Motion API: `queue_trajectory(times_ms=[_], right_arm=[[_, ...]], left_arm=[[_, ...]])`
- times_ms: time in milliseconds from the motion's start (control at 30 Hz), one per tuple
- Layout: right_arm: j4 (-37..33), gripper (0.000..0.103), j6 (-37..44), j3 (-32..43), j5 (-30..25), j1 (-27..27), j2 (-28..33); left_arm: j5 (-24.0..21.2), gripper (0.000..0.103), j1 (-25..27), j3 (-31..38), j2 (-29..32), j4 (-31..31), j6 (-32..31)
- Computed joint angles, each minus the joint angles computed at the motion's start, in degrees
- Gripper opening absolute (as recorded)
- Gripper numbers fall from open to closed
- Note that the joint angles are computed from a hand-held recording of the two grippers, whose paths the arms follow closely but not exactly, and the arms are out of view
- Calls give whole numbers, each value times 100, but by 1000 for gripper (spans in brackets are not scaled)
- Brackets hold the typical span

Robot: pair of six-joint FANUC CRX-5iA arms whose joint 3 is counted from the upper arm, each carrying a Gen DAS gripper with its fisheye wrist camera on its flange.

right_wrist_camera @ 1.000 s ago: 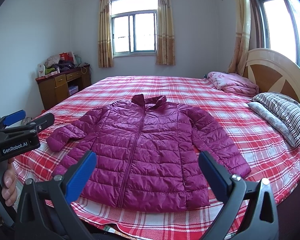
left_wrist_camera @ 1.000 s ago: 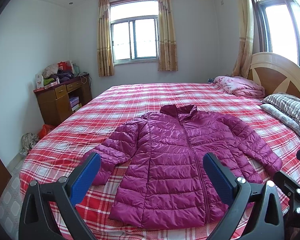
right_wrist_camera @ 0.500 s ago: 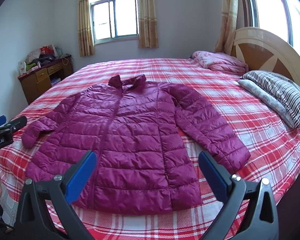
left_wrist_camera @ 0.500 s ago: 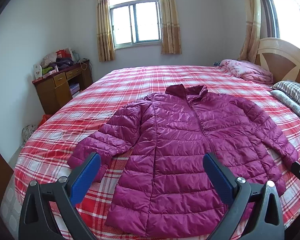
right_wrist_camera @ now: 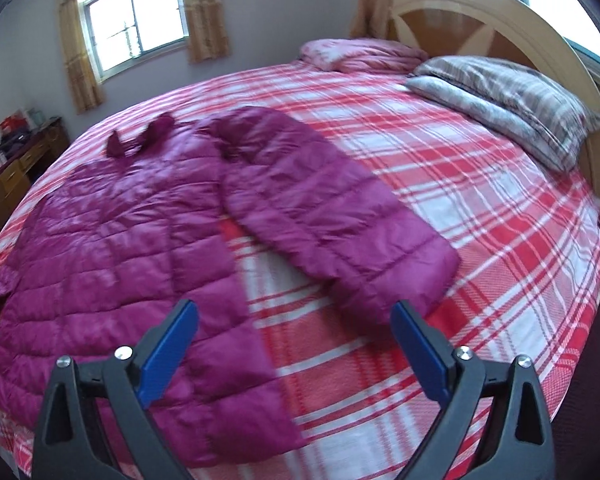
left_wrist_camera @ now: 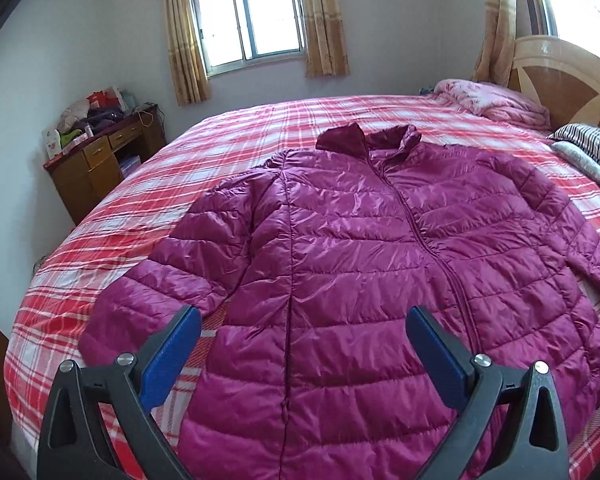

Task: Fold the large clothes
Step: 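Move the right tool to the jacket's sleeve cuff and close on it, then lift the sleeve cuff with the right tool and carry it across the jacket body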

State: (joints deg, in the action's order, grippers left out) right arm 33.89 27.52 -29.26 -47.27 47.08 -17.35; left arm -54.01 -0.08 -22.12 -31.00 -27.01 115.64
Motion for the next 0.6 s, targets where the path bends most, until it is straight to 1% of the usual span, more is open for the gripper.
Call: queue_trajectory(times_ms=[67, 167, 300, 433, 467, 500, 533, 600], right_arm=[[-24, 97, -90, 8, 11, -204, 70], [-214, 92, -30, 86, 84, -536, 183], [-404, 86, 54, 293, 126, -916, 389], [-517, 84, -21, 512, -15, -1115, 674], [-581, 81, 18, 543, -45, -1141, 719], [-704, 74, 103, 581, -63, -1156, 755], [-885, 69, 258, 615, -38, -1171, 782], [-1017, 52, 430, 630, -61, -1119, 829]], left_arm=[[143, 102, 7, 40, 191, -126, 72], [293, 102, 15, 159, 508, -376, 221], [436, 102, 214, 279, 819, -444, 253], [514, 102, 399, 410, 1080, -577, 364], [518, 102, 450, 445, 1155, -610, 406], [526, 102, 476, 463, 1201, -615, 426], [553, 102, 541, 488, 1271, -586, 408], [581, 102, 595, 526, 1371, -558, 373]])
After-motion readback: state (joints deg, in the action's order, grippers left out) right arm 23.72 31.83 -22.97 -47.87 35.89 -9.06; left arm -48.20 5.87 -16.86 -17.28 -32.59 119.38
